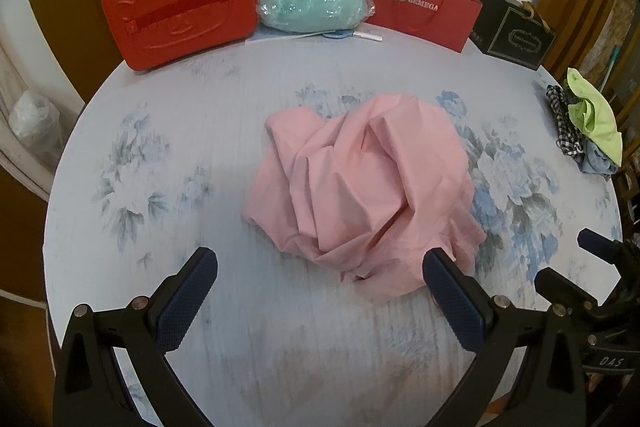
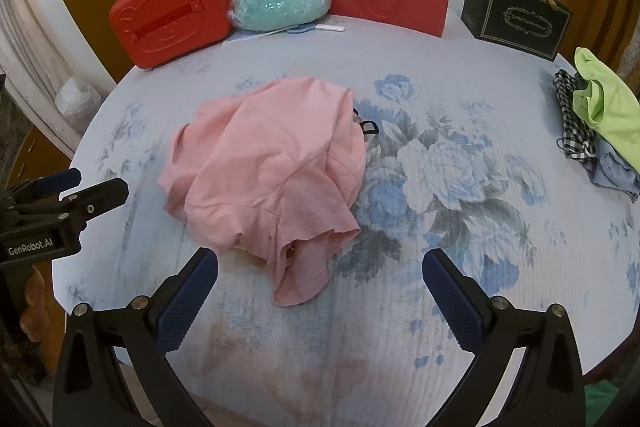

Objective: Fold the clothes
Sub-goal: 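Move both grippers toward the crumpled pink shirt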

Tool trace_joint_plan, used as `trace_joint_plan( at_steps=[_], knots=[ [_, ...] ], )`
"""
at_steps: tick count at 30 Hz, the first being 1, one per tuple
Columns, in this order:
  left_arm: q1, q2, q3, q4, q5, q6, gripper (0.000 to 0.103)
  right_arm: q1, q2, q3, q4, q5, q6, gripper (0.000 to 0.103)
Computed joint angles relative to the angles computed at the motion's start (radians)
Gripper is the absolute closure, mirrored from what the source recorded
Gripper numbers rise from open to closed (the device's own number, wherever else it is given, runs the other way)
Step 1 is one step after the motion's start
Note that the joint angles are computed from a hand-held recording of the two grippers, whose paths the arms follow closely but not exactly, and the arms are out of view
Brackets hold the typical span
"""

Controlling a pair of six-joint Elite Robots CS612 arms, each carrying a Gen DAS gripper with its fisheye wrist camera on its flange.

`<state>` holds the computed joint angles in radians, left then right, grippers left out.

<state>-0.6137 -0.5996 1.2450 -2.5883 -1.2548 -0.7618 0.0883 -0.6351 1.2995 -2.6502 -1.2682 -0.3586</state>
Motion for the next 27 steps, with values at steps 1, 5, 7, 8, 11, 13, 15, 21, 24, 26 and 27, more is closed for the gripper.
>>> trace_joint_plan(
  at_steps=[1,5,7,8,11,13,15,21,24,26,27],
  knots=[
    [0.000,0.000,0.000,0.001,-0.001,-0.001,0.000,0.000,0.000,-0.001,0.002,-0.001,-0.001,0.000],
    [0.001,0.001,-0.001,0.003,0.000,-0.004,0.000,0.002,0.002,-0.004,0.006,-0.005,-0.001,0.000],
    [0.002,0.002,-0.004,0.006,-0.005,-0.005,0.000,0.003,0.003,-0.006,0.008,-0.006,-0.002,0.000],
    [0.002,0.003,-0.005,0.008,-0.008,-0.006,0.000,0.003,0.004,-0.007,0.010,-0.007,-0.003,0.000],
    [0.004,0.004,-0.006,0.010,-0.018,-0.007,0.000,0.003,0.005,-0.009,0.013,-0.009,-0.004,0.000],
    [0.005,0.005,-0.008,0.012,-0.022,-0.008,0.000,0.004,0.007,-0.010,0.017,-0.011,-0.006,0.000],
    [0.006,0.007,-0.010,0.015,-0.025,-0.008,0.000,0.005,0.008,-0.013,0.021,-0.014,-0.007,0.000],
    [0.012,0.015,-0.020,0.027,-0.047,-0.013,0.000,0.007,0.015,-0.022,0.038,-0.024,-0.006,0.000],
    [0.015,0.020,-0.024,0.029,-0.056,-0.016,0.000,0.008,0.020,-0.030,0.049,-0.028,-0.006,0.000],
    [0.018,0.024,-0.028,0.029,-0.063,-0.014,0.000,0.009,0.026,-0.040,0.061,-0.033,-0.005,0.000],
    [0.020,0.027,-0.032,0.031,-0.071,-0.016,0.000,0.010,0.030,-0.045,0.068,-0.036,-0.005,0.000]
  ],
)
